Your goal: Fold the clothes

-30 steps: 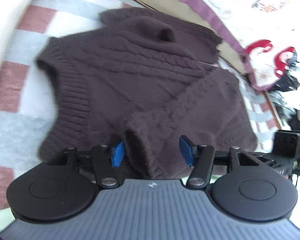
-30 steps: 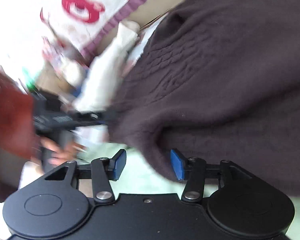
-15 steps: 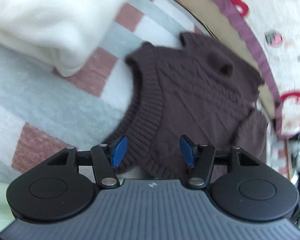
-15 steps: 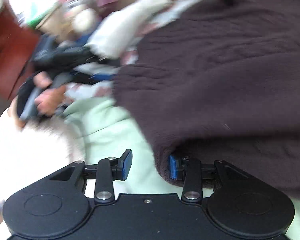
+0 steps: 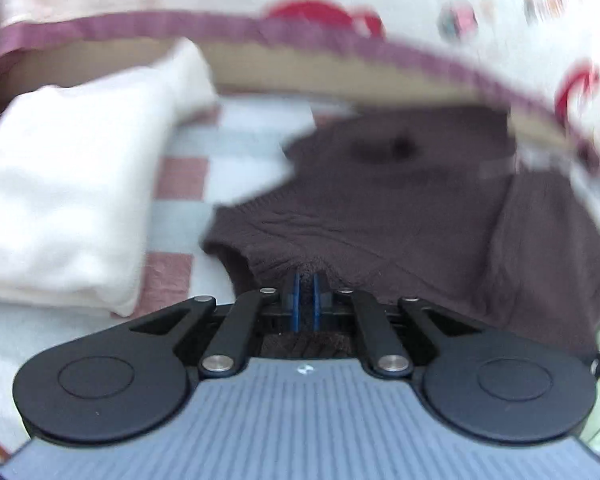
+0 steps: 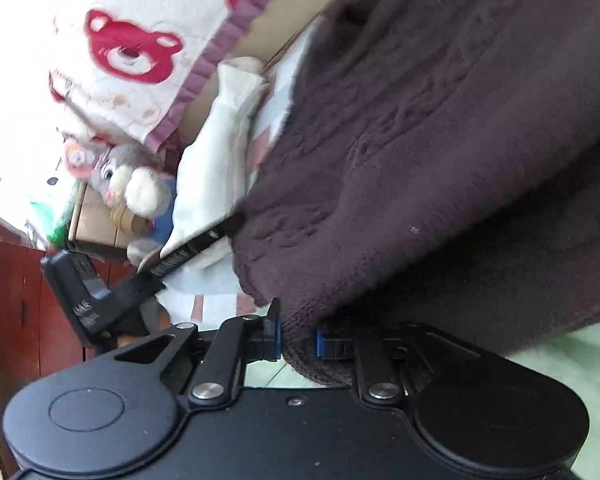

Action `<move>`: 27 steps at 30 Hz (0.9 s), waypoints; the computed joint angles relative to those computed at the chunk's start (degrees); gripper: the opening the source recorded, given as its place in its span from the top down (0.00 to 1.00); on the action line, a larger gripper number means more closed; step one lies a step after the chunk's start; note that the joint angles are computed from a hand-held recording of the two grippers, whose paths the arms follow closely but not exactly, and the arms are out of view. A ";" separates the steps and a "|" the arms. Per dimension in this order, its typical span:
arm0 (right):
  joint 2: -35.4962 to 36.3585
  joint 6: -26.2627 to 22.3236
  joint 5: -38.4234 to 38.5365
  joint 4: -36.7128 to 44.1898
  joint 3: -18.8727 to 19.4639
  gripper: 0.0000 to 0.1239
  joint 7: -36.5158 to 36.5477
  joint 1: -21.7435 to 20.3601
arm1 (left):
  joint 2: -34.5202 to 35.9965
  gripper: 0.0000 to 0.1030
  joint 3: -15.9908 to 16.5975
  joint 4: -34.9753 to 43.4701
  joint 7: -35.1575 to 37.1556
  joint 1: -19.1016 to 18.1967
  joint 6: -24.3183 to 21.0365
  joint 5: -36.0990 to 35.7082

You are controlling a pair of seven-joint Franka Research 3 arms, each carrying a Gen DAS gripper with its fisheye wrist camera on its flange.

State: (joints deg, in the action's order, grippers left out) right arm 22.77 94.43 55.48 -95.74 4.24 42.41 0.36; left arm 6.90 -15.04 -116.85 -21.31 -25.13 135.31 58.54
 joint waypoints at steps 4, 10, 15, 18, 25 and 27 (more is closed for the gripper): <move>-2.79 -5.28 -0.48 -0.26 -0.21 0.85 -5.37 -1.24 | -1.54 1.00 -2.70 3.39 2.62 -3.72 -19.42 -3.57; -0.78 0.58 -11.45 -0.62 -1.33 0.81 -2.10 3.26 | -1.29 0.96 -2.78 1.24 3.13 -2.63 -13.88 -9.25; -3.52 2.79 -9.65 -2.63 -2.18 0.70 -10.36 0.10 | 4.37 0.71 -2.03 7.45 5.76 -4.22 -4.15 -2.52; -4.77 7.29 -2.85 -3.30 -4.37 0.66 -13.82 -4.39 | 8.88 0.62 -0.23 11.85 4.65 -5.43 4.49 2.38; 1.98 39.15 2.79 1.94 -7.00 0.54 -5.13 -7.70 | 18.17 0.52 3.41 22.66 8.42 -10.68 15.92 20.12; 7.03 41.23 1.22 7.72 -7.27 0.54 0.06 -9.13 | 20.59 0.47 1.76 24.99 23.43 -10.56 14.37 11.72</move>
